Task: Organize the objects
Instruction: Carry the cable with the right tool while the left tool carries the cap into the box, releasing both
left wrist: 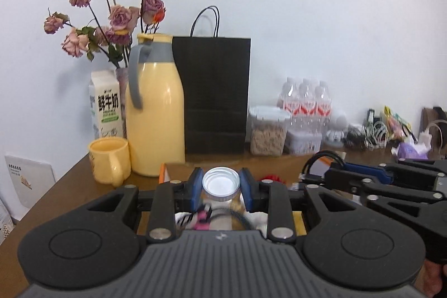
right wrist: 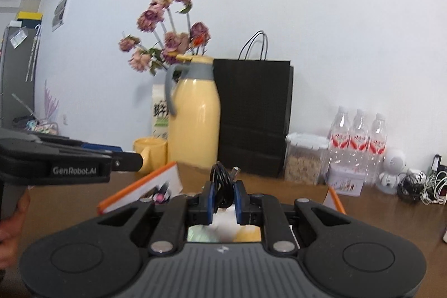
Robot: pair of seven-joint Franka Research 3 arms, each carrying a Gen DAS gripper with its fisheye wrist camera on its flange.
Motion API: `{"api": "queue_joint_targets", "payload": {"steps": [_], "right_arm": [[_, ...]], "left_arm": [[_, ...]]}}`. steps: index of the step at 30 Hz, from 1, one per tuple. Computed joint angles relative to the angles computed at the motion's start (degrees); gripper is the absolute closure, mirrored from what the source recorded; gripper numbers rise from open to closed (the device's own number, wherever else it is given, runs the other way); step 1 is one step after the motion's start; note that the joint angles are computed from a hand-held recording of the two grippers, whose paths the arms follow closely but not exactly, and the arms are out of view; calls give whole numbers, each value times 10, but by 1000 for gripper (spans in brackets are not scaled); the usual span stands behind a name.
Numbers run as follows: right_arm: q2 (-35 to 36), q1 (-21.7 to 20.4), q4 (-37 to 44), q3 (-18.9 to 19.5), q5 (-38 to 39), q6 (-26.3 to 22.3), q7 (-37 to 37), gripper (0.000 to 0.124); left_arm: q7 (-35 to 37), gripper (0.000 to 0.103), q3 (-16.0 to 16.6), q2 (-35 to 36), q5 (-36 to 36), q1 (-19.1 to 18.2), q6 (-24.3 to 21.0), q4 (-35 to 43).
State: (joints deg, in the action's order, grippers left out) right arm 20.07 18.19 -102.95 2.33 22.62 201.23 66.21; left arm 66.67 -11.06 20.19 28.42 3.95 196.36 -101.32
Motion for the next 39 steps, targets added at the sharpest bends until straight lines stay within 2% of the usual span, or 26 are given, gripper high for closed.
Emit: {"api": "queue_joint_targets", "payload": {"steps": [2, 6, 8, 12, 14, 16, 19, 23, 24, 25, 26, 27, 28, 29, 30, 31, 33, 35, 39], "right_arm": [[24, 23, 42, -29, 28, -13, -12, 110], [75, 67, 124, -93, 77, -53, -25, 110], [106, 91, 166, -134, 94, -79, -16, 110], [152, 112, 218, -188, 90, -111, 33, 110], [163, 110, 227, -197, 83, -122, 56, 110], [167, 106, 227, -200, 73, -135, 74, 110], [170, 103, 226, -204, 54, -153, 97, 110], [164, 117, 207, -226, 29, -155, 129, 110], [161, 119, 201, -228, 24, -154, 138, 110], [158, 124, 194, -236, 20, -150, 148, 107], [155, 131, 186, -245, 16, -149, 158, 103], [152, 137, 179, -252, 11, -147, 167, 92], [148, 142, 170, -259, 6, -143, 175, 75], [145, 150, 162, -268, 2, -138, 184, 66], [143, 157, 154, -276, 0, -130, 190, 49], [140, 162, 146, -281, -1, -122, 192, 35], [136, 169, 136, -287, 5, -108, 189, 22], [133, 182, 127, -300, 19, -102, 181, 21], [123, 186, 116, -298, 37, -97, 159, 21]], "left_arm": [[11, 74, 31, 17, -26, -37, -6, 30], [24, 74, 59, 60, -61, -78, -38, 98], [26, 74, 68, 88, -74, -92, -62, 139], [25, 74, 64, 135, -89, -99, -105, 206], [25, 74, 70, 148, -89, -105, -111, 217], [42, 74, 42, 156, -84, -85, -124, 223], [54, 73, 37, 157, -84, -80, -125, 217], [49, 72, 56, 146, -87, -91, -111, 200], [44, 65, 68, 143, -87, -99, -106, 194], [40, 52, 79, 141, -88, -107, -103, 192], [34, 48, 94, 137, -88, -116, -93, 185], [29, 39, 106, 133, -89, -124, -84, 179], [24, 25, 123, 130, -91, -136, -79, 174], [17, 18, 145, 126, -94, -152, -69, 168], [13, 3, 167, 124, -99, -168, -59, 162], [10, 0, 195, 122, -108, -190, -49, 156], [9, 0, 265, 121, -141, -247, -31, 143], [21, 0, 282, 118, -162, -263, -25, 134], [47, 0, 287, 112, -193, -273, -19, 123]]}}
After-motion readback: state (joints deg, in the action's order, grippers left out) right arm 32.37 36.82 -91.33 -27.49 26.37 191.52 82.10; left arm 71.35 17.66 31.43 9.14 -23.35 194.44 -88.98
